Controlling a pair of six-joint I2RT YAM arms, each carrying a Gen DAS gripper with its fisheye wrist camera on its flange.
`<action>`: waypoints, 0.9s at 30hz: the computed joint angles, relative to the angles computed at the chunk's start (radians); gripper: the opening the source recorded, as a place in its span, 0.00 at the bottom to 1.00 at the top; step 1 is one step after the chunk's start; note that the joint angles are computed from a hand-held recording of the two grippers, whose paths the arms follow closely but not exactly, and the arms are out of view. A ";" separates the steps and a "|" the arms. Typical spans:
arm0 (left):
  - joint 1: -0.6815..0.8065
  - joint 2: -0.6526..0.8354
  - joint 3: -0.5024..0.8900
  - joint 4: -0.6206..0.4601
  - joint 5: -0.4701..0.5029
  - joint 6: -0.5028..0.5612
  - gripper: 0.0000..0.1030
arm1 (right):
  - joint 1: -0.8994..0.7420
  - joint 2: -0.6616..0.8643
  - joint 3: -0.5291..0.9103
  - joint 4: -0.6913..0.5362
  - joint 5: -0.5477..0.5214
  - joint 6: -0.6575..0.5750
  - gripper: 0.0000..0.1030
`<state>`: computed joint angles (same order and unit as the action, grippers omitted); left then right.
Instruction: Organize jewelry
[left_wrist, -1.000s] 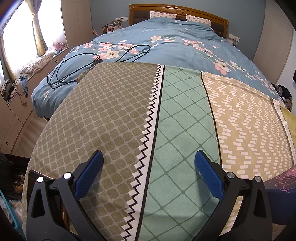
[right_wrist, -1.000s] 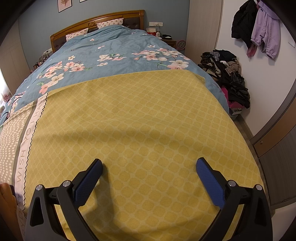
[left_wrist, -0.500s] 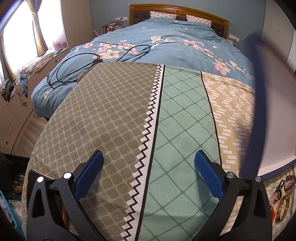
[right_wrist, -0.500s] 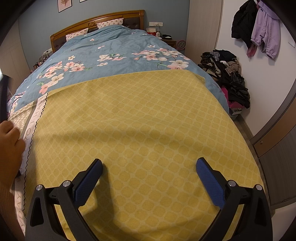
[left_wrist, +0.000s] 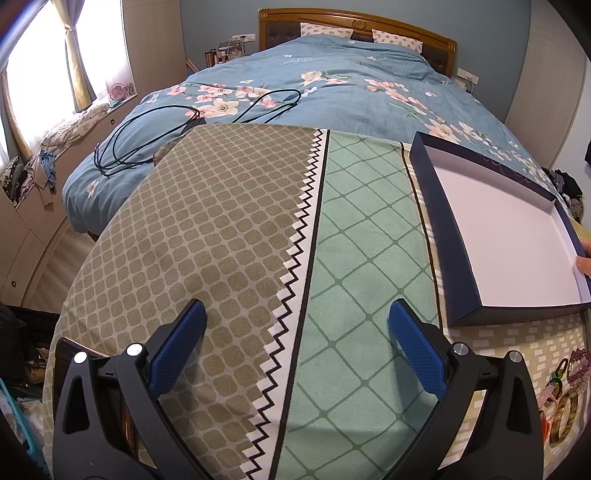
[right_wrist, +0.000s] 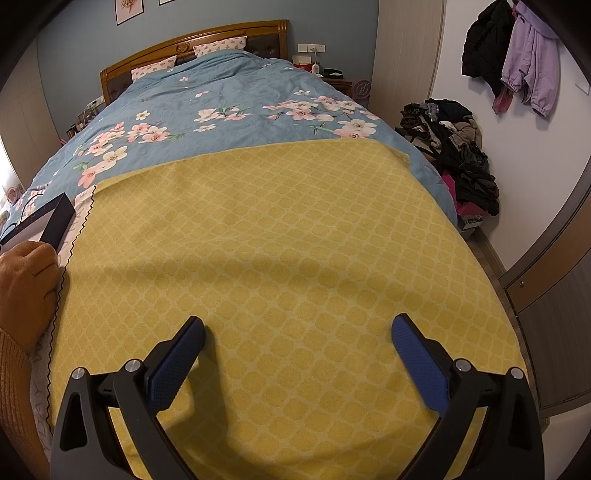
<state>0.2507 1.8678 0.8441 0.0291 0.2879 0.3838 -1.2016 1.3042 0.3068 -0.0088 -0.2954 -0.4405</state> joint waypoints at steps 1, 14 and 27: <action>0.000 0.000 0.000 0.000 0.000 0.000 0.94 | 0.001 0.000 0.000 0.001 0.001 0.001 0.95; 0.027 -0.009 -0.004 -0.003 0.042 -0.008 0.94 | 0.000 0.001 0.000 0.001 0.000 0.000 0.95; 0.107 -0.352 -0.286 0.096 0.270 0.019 0.94 | 0.058 -0.172 -0.046 -0.099 0.026 0.146 0.94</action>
